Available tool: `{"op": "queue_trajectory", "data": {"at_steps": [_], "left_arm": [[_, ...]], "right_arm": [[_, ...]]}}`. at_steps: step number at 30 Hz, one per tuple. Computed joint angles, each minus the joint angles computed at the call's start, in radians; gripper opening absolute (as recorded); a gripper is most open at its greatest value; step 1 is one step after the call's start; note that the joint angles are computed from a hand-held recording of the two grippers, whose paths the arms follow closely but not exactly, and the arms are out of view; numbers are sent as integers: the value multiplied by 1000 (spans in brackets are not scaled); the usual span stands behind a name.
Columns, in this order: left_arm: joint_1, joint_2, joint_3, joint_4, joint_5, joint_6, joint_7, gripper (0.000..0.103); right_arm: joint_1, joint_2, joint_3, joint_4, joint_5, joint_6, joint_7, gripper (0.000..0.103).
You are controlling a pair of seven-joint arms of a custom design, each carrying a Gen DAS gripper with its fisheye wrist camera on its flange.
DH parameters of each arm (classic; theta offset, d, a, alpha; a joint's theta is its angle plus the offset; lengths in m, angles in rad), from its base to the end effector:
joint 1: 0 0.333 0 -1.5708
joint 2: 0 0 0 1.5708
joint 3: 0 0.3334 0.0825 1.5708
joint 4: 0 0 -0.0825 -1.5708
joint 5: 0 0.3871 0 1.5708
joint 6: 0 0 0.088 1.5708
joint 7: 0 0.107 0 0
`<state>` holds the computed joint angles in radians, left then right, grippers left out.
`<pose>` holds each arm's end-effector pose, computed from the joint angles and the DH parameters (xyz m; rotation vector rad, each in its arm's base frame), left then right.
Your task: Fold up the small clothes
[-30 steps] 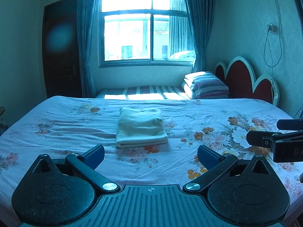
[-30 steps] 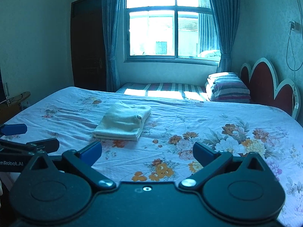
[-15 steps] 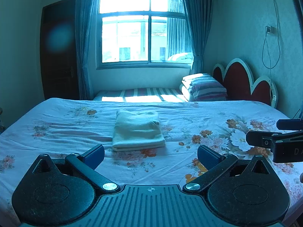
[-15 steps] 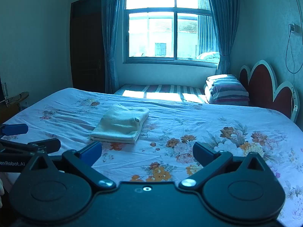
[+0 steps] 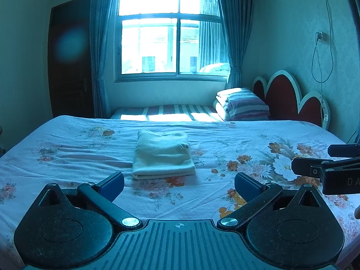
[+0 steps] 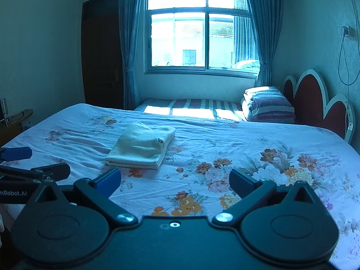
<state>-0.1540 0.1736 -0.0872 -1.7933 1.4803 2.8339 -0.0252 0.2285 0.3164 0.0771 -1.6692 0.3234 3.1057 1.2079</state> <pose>0.6181 -0.2009 0.5297 -1.5559 1.4242 -0.9361 0.6803 0.1778 0.5722 -1.7192 1.2238 -0.7783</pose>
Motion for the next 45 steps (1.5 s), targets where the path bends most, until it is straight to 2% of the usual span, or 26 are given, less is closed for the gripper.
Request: {"op": "queue_trajectory", "data": {"at_steps": [15, 26, 45], "left_arm": [[1, 2, 0, -1, -2, -2, -2, 103], [-2, 5, 2, 1, -1, -2, -7, 103], [-3, 6, 1, 2, -10, -11, 8, 103]], "right_arm": [[-15, 3, 20, 8, 22, -7, -29, 102], [-1, 9, 4, 13, 12, -7, -21, 102], [-7, 9, 10, 12, 20, -8, -30, 102]]}}
